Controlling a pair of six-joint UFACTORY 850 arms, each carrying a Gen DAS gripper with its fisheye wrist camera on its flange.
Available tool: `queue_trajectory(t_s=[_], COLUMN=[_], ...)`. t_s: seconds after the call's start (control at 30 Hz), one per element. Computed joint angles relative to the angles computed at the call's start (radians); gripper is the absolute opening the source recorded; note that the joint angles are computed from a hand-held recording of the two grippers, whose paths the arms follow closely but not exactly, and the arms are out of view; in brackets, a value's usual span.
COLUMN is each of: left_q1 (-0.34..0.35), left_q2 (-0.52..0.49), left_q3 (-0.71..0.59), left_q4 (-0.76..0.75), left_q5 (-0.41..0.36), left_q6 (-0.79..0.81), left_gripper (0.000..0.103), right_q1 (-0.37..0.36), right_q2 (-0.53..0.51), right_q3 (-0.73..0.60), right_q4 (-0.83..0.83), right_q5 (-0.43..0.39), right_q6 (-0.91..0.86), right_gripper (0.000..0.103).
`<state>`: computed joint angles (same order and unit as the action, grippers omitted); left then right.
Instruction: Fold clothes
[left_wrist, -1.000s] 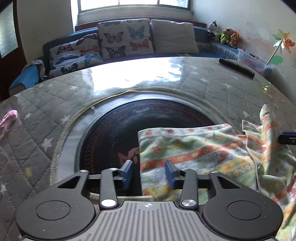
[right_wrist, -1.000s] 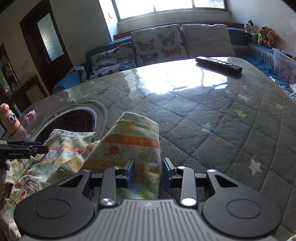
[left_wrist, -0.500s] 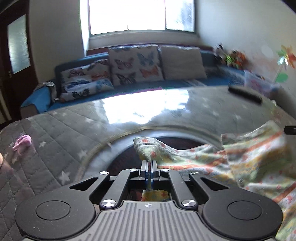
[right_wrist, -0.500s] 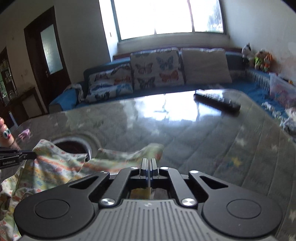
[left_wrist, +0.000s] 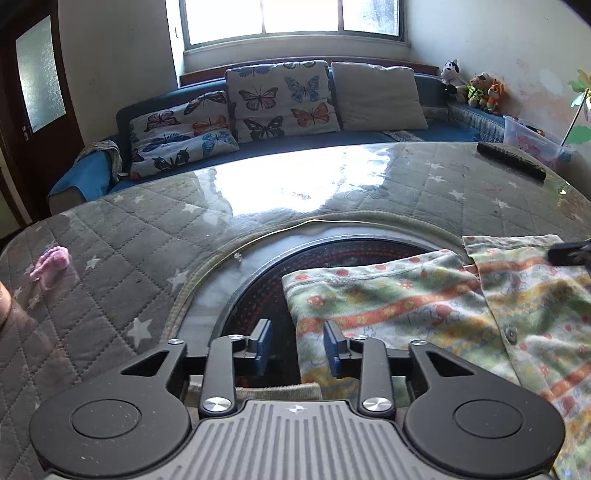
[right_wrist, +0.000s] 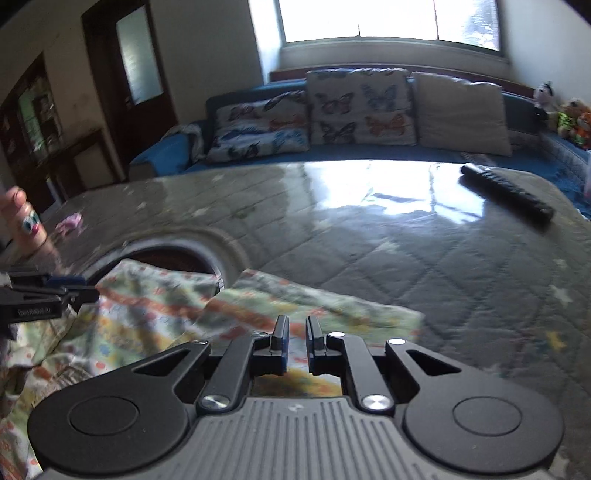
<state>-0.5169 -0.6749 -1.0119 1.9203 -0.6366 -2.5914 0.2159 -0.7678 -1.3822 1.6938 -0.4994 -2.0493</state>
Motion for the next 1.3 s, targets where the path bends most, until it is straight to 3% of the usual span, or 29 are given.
queue_trajectory(t_s=[0.07,0.27,0.33,0.37,0.43,0.5,0.53,0.57,0.6,0.77,0.83,1.07,1.13,1.27,1.3], left_q1=[-0.014,-0.073,-0.093,-0.102,-0.127,-0.147,-0.157,-0.166,-0.171,-0.162,-0.14,-0.074,-0.071,-0.068,-0.074], left_q2=[0.019,0.09,0.118,0.131,0.153,0.171,0.179,0.183,0.184,0.164,0.142,0.053,0.041,0.053,0.059], left_q3=[0.026,0.132,0.172,0.191,0.225,0.25,0.261,0.267,0.269,0.247,0.218,0.107,0.098,0.124,0.134], left_q4=[-0.002,-0.024,-0.022,-0.024,-0.041,-0.048,-0.051,-0.053,-0.052,0.006,0.033,0.011,0.007,0.052,0.04], left_q5=[-0.014,-0.072,-0.084,-0.089,-0.099,-0.1,-0.1,-0.1,-0.101,-0.095,-0.073,0.017,0.011,-0.004,-0.024], left_q6=[-0.009,-0.061,-0.106,-0.124,-0.146,-0.162,-0.167,-0.164,-0.16,-0.157,-0.15,-0.052,-0.047,-0.109,-0.11], left_gripper=[0.047,0.054,0.057,0.059,0.061,0.064,0.066,0.066,0.066,0.065,0.064,0.041,0.037,0.005,0.004], right_q1=[0.024,0.068,0.079,0.084,0.092,0.102,0.109,0.115,0.117,0.107,0.116,0.094,0.089,0.073,0.07], right_q2=[-0.007,-0.018,-0.02,-0.022,-0.022,-0.022,-0.02,-0.018,-0.019,-0.017,-0.021,0.022,0.032,0.063,0.073], right_q3=[-0.002,-0.014,-0.019,-0.021,-0.019,-0.011,-0.006,-0.002,-0.003,-0.001,-0.01,0.04,0.053,0.093,0.109], right_q4=[-0.012,-0.039,-0.046,-0.048,-0.033,0.017,0.051,0.093,0.102,0.067,0.034,0.048,0.045,0.031,0.037], right_q5=[0.008,-0.006,-0.009,-0.005,0.008,0.029,0.046,0.065,0.068,-0.011,0.013,-0.004,-0.003,-0.016,-0.022], right_q6=[-0.013,-0.001,0.009,0.013,-0.006,-0.067,-0.104,-0.147,-0.148,-0.112,-0.083,-0.091,-0.095,-0.097,-0.107], right_gripper=[0.01,0.012,0.017,0.026,0.028,0.023,0.017,0.004,0.001,0.0,0.0,0.008,0.008,0.009,0.009])
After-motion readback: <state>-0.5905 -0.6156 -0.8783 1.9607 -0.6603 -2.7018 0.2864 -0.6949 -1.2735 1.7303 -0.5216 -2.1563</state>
